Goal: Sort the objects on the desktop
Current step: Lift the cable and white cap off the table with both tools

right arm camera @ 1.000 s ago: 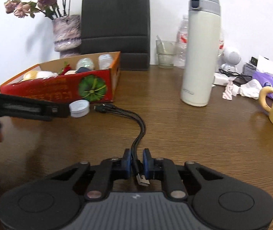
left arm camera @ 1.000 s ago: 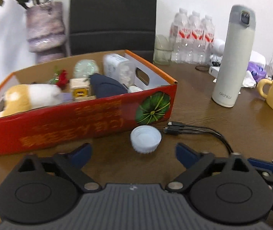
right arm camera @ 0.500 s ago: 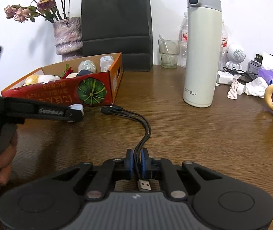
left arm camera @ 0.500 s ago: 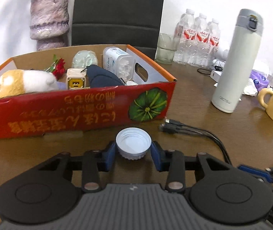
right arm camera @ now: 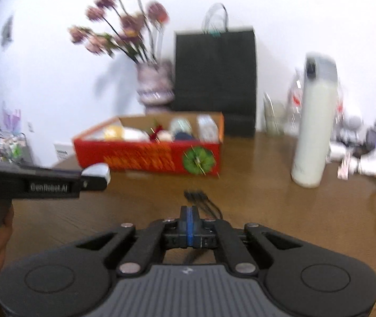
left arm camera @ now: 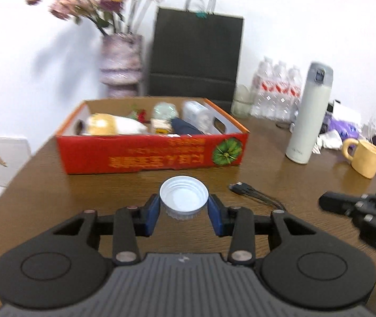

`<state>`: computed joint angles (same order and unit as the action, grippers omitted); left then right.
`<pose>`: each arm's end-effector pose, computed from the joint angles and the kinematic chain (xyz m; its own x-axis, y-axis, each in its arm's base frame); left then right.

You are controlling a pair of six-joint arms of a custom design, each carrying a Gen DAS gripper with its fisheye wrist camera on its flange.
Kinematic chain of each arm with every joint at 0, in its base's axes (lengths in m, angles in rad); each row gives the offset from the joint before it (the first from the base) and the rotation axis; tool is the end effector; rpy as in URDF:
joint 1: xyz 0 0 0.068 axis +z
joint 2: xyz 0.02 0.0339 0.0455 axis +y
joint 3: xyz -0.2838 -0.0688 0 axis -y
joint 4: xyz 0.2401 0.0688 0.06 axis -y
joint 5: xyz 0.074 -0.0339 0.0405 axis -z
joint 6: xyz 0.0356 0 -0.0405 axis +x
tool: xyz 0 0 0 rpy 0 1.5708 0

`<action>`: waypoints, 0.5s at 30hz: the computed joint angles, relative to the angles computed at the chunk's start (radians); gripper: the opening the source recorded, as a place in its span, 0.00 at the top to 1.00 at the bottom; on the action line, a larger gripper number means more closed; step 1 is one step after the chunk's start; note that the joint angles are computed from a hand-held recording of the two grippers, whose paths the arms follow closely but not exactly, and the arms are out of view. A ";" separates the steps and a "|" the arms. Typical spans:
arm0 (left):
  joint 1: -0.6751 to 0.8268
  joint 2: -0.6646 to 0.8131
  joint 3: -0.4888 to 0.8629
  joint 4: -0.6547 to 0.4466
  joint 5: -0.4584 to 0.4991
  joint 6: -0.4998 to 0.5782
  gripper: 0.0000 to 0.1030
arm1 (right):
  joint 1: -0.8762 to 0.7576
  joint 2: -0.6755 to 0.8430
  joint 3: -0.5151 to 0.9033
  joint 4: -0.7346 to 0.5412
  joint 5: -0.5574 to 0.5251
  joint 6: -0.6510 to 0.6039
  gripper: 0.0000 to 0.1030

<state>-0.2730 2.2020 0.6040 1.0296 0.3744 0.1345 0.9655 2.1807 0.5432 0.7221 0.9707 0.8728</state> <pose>0.3154 -0.1018 0.0433 -0.4402 0.2529 -0.8615 0.6123 0.7864 -0.0821 0.1856 0.2166 0.0280 -0.4264 0.1441 -0.8930 0.2311 0.9718 0.0464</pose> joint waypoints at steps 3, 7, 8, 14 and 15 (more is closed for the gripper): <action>0.049 -0.039 -0.078 0.052 0.044 0.004 0.61 | 0.050 -0.048 0.035 -0.155 0.082 0.050 0.95; 0.084 -0.045 -0.137 0.095 0.080 0.019 0.61 | 0.015 -0.022 0.064 -0.279 -0.005 0.124 0.59; 0.088 -0.044 -0.143 0.097 0.084 0.024 0.61 | -0.006 0.002 0.052 -0.228 -0.039 0.109 0.61; 0.119 -0.031 -0.177 0.137 0.105 0.055 0.61 | -0.052 0.057 0.104 -0.284 -0.151 0.172 0.56; 0.128 -0.022 -0.178 0.140 0.118 0.068 0.60 | -0.027 0.057 0.096 -0.279 -0.153 0.187 0.53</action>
